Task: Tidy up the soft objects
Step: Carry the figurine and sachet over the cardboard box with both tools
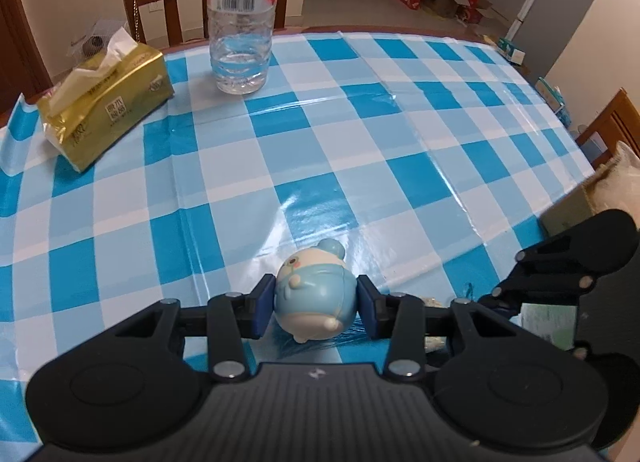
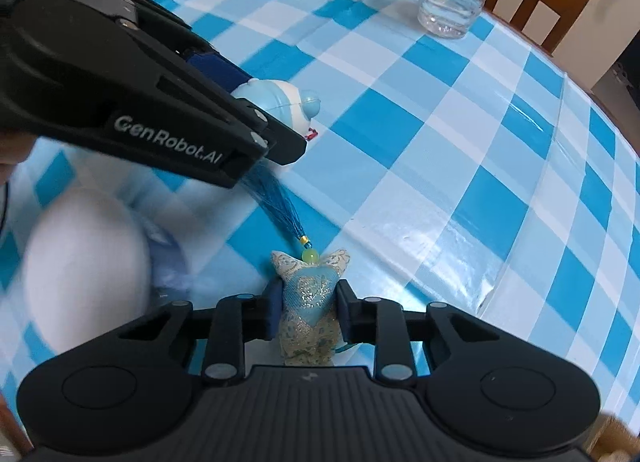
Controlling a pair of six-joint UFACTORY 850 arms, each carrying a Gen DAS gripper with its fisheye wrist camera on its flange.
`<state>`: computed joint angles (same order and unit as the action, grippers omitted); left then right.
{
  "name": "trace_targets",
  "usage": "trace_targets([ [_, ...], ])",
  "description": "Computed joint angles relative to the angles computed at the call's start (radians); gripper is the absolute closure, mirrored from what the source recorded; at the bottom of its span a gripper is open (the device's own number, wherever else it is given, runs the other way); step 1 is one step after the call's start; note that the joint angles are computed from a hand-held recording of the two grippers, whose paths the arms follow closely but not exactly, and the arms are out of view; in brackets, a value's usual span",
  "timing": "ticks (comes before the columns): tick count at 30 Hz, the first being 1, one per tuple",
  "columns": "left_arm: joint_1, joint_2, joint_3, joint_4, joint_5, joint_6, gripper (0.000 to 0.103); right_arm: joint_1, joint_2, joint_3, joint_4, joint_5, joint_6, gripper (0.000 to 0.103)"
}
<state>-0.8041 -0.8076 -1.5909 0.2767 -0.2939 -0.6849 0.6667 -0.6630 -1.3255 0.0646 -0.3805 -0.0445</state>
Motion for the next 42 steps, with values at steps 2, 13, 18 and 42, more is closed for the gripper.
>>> trace_targets([
  [2,-0.006,0.027,0.027,0.012,0.001,-0.003,0.061,0.01,0.035,0.036,0.004,0.021,0.008,0.072],
  [13,-0.079,0.186,0.163,0.053,-0.001,-0.005,0.061,0.071,0.313,0.295,0.178,0.114,-0.062,0.072],
  [18,-0.137,0.235,0.19,0.086,-0.01,-0.024,0.061,0.107,0.436,0.417,0.168,0.143,0.028,0.072],
  [42,-0.313,-0.054,-0.311,-0.382,-0.086,0.584,0.061,0.025,1.073,0.88,-0.7,-0.113,1.105,0.071],
])
